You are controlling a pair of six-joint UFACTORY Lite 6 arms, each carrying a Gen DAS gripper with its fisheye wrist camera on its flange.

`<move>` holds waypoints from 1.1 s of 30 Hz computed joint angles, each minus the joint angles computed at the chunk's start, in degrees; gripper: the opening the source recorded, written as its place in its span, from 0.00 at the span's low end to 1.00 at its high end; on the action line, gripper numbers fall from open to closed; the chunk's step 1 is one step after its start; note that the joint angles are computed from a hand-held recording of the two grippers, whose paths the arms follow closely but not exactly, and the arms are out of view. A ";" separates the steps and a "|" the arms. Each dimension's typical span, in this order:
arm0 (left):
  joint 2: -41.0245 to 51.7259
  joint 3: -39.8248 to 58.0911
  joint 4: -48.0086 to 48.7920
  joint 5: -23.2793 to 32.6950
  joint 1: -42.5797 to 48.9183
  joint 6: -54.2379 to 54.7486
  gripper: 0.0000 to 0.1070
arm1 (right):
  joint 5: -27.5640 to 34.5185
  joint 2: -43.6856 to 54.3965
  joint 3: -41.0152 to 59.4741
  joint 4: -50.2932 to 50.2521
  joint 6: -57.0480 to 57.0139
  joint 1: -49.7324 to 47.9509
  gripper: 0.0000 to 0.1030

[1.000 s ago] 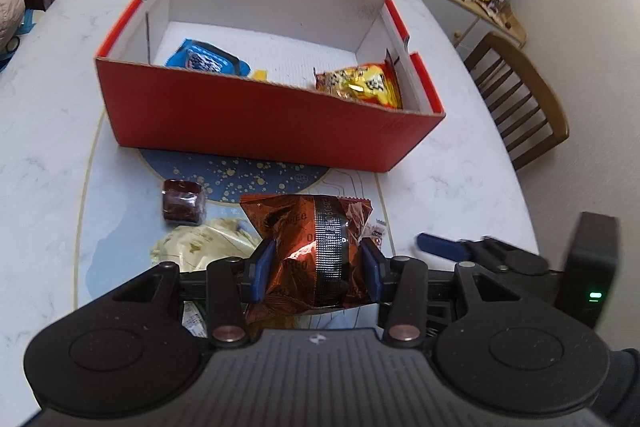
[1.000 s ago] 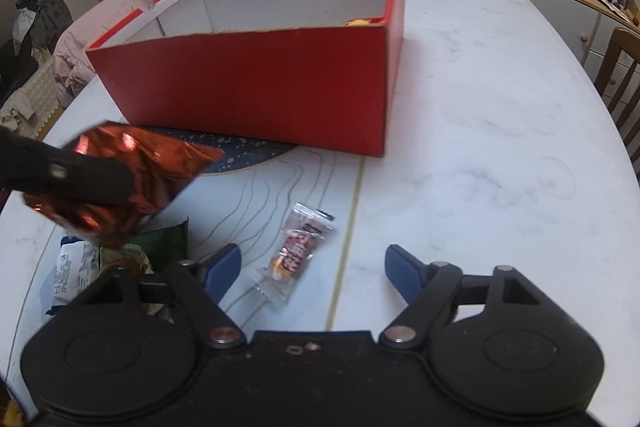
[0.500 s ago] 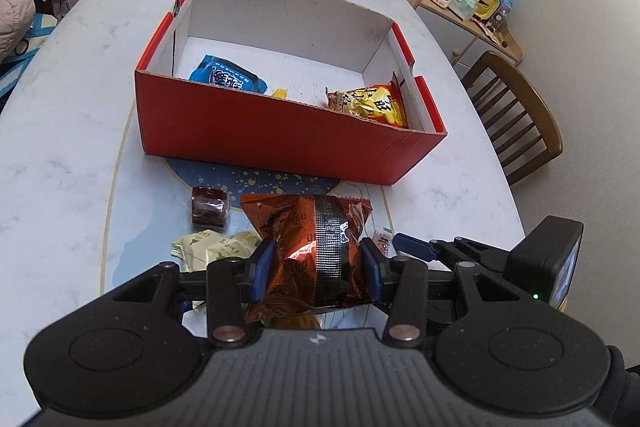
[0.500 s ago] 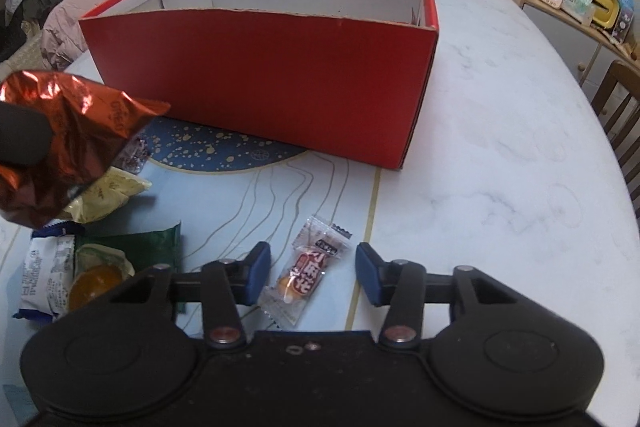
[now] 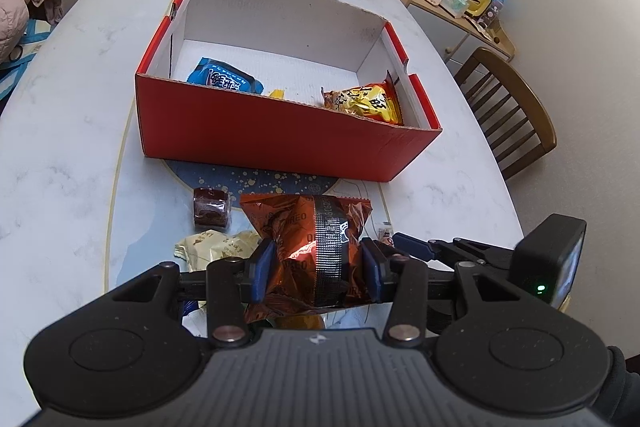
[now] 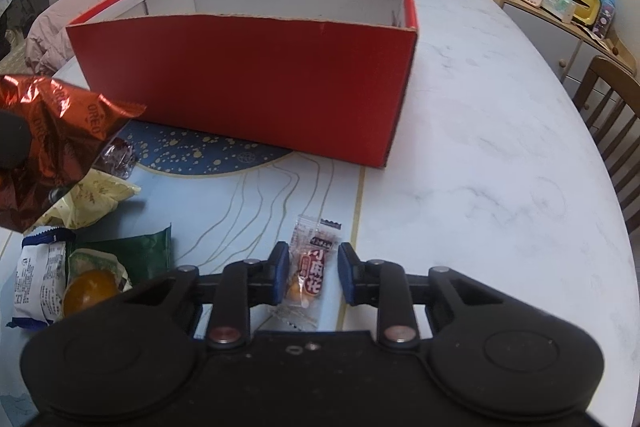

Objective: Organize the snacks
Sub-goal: 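Lift the foil bag with the left tool toward the right tool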

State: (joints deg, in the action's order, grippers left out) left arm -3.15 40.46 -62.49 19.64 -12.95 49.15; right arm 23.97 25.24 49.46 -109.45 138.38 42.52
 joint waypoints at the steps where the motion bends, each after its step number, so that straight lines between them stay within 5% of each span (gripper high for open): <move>1: -0.26 -0.13 -0.13 0.09 0.10 0.20 0.41 | -0.25 -0.85 -0.68 -0.70 0.99 -0.06 0.22; 21: -1.36 1.29 -0.38 -0.78 -2.26 0.99 0.41 | -5.94 -27.82 -15.07 4.91 -4.72 -5.85 0.22; 31: 12.20 6.16 3.97 -9.13 -14.01 -5.38 0.41 | -9.87 -30.32 -20.35 -11.67 11.09 -9.07 0.23; 33: 13.09 5.84 -1.71 -9.29 -16.03 -0.26 0.42 | -10.53 -31.59 -21.89 -15.81 13.99 -9.66 0.24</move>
State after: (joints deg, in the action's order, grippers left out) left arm 9.94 46.30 -64.20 10.36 -28.97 48.89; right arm 13.44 -6.35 27.57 -125.26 152.37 32.86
